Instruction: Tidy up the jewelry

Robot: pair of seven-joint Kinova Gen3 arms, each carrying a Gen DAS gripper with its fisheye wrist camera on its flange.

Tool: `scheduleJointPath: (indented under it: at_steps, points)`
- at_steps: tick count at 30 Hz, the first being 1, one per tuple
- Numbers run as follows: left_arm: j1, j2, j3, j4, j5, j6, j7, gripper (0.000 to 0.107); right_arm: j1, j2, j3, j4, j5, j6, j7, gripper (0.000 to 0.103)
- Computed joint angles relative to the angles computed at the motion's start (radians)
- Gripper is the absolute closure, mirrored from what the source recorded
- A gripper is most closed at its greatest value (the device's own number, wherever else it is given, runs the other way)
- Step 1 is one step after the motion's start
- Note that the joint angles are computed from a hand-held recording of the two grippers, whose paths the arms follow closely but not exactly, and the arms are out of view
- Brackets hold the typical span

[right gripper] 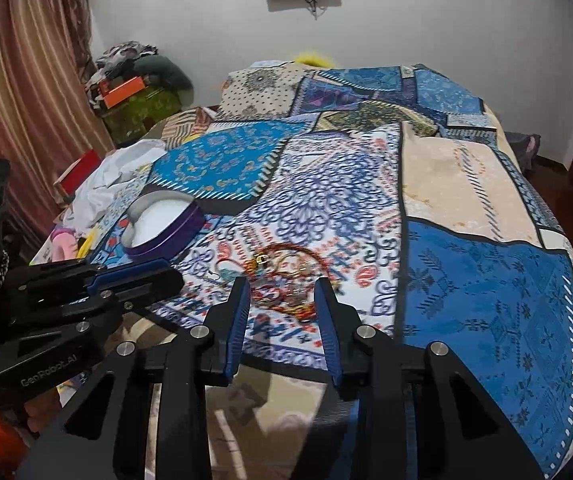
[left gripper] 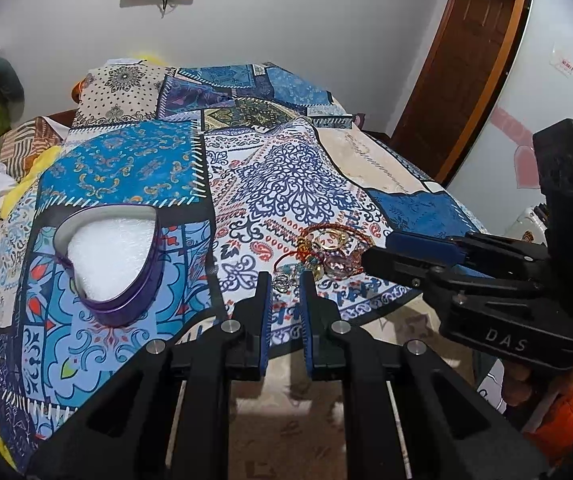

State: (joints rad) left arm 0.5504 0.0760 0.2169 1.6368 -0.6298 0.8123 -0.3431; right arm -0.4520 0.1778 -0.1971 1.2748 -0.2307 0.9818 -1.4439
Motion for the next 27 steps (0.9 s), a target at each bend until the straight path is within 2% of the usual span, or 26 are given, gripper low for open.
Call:
scheduleJointPath:
  at_steps: [7,17,19,22,27]
  points:
    - [-0.005,-0.016,0.004,0.035,0.017,0.010,0.020,0.096,0.002,0.028,-0.008,-0.022,-0.043,0.049,0.022,0.073]
    - [-0.033,-0.038,0.016,0.079,0.015,-0.038,0.048,0.096,-0.055,0.067,0.005,-0.072,0.066,0.074,-0.042,0.073]
    - [-0.036,-0.040,0.017,0.083,0.016,-0.045,0.047,0.096,-0.062,0.072,0.007,-0.079,0.084,0.077,-0.049,0.075]
    - [-0.042,-0.044,0.019,0.091,0.017,-0.054,0.047,0.096,-0.074,0.078,0.010,-0.087,0.113,0.079,-0.060,0.083]
    - [-0.045,-0.043,0.023,0.092,0.015,-0.055,0.048,0.096,-0.098,0.083,0.013,-0.096,0.162,0.085,-0.075,0.084]
